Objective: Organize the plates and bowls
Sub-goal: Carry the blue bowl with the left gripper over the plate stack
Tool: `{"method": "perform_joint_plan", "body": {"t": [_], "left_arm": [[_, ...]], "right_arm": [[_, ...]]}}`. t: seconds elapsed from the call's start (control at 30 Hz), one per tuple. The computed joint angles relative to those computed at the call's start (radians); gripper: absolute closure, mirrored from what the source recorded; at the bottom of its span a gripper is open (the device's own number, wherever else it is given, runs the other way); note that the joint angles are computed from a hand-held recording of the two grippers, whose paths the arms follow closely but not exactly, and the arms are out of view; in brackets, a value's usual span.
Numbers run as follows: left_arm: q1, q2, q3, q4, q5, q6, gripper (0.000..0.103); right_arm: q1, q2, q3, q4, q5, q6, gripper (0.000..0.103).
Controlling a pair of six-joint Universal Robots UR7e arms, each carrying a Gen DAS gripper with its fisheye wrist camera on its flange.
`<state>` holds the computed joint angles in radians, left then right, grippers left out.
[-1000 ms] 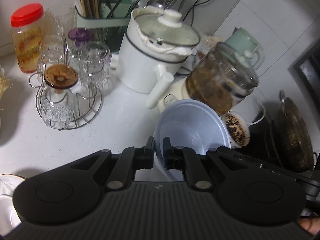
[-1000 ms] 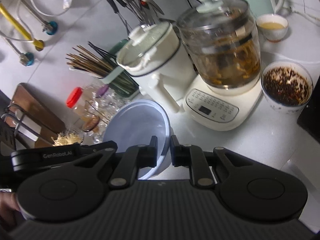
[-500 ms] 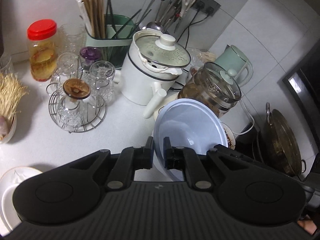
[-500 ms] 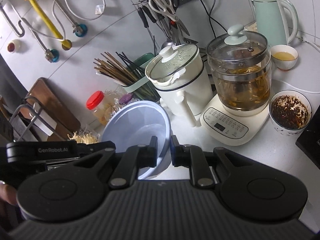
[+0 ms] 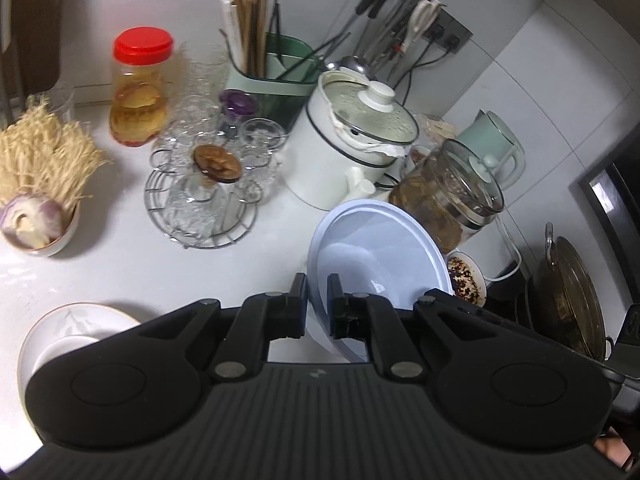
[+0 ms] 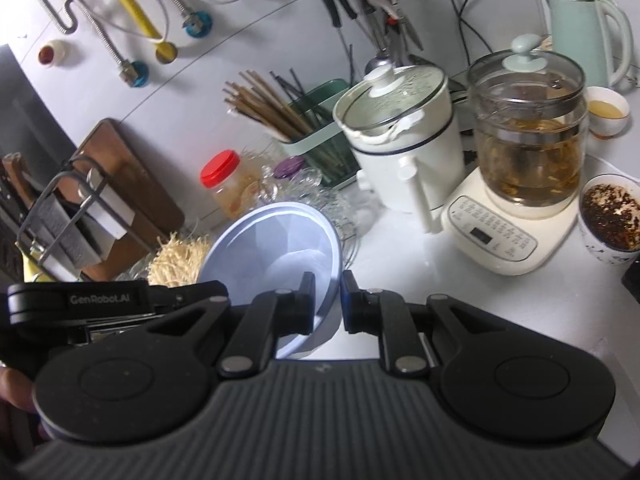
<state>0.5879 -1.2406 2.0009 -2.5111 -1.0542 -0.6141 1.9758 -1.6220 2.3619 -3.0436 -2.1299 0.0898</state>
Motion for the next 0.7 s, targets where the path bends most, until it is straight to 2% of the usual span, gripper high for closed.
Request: {"method": "perform_joint_plan", "body": {"t": [0.4,0.7], "left_arm": [[0.016,-0.122,0.076,0.030,0.034,-0.039,0.094],[0.010,-0.254,0.145,0.094,0.113,-0.132,0.094]], "right_arm": [[0.050,0.097,-0.025,-0.003,0.004,0.033,0.087],[0.082,0.189,-0.063,0.012,0.050,0.036,0.087]]}}
